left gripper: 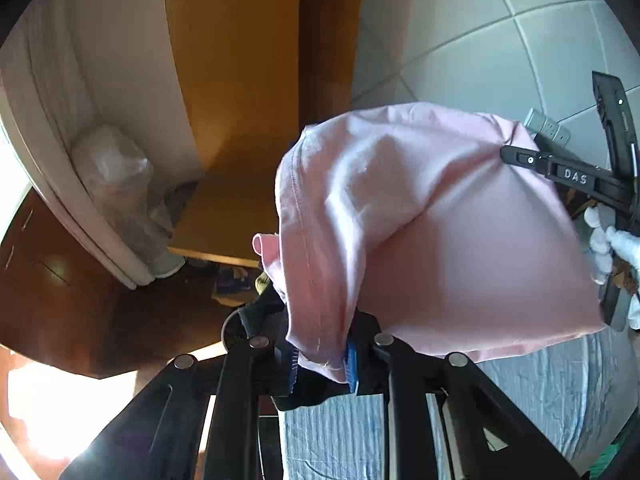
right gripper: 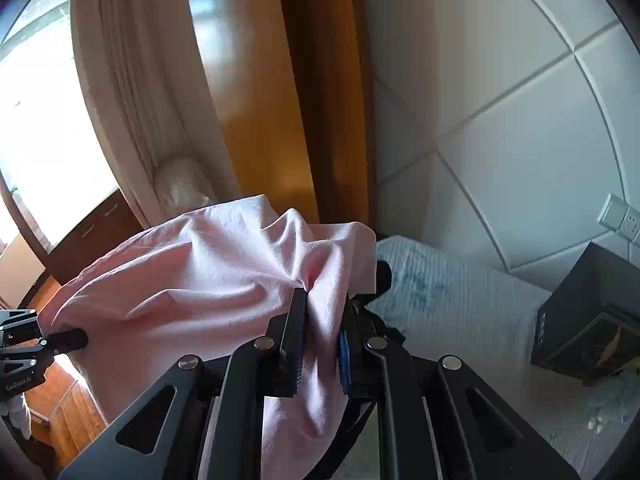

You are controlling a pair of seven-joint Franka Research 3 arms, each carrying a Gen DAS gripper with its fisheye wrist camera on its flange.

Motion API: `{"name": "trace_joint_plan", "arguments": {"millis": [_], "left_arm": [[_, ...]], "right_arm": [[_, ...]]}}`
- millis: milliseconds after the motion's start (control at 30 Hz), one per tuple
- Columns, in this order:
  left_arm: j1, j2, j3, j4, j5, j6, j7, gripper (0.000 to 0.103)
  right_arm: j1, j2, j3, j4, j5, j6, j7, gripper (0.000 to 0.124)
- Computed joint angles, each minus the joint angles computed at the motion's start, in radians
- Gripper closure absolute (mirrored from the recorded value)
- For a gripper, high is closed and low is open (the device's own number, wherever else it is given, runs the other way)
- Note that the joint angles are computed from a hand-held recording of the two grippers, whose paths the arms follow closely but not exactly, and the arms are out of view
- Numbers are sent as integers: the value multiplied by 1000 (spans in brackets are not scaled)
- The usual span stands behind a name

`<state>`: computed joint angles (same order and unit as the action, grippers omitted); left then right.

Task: Fold clothes
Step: 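Place the folded shirt on the clothes stack and open both grippers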

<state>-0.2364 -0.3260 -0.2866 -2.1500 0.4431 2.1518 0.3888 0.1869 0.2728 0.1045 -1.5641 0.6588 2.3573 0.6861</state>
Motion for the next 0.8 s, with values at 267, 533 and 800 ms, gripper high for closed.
{"name": "trace_joint_plan", "arguments": {"millis": [267, 533, 800], "left_arm": [[-15, 22, -84, 68, 165, -162, -95, 61], [-92, 18, -147, 170, 261, -213, -227, 36], [-155, 98, -144, 196, 239, -188, -306, 35]], "right_arm": [[-22, 3, 8, -41, 19, 62, 4, 47], [-45, -285, -44, -309, 239, 38, -253, 28], [9, -469, -119, -555, 263, 82, -332, 21]]}}
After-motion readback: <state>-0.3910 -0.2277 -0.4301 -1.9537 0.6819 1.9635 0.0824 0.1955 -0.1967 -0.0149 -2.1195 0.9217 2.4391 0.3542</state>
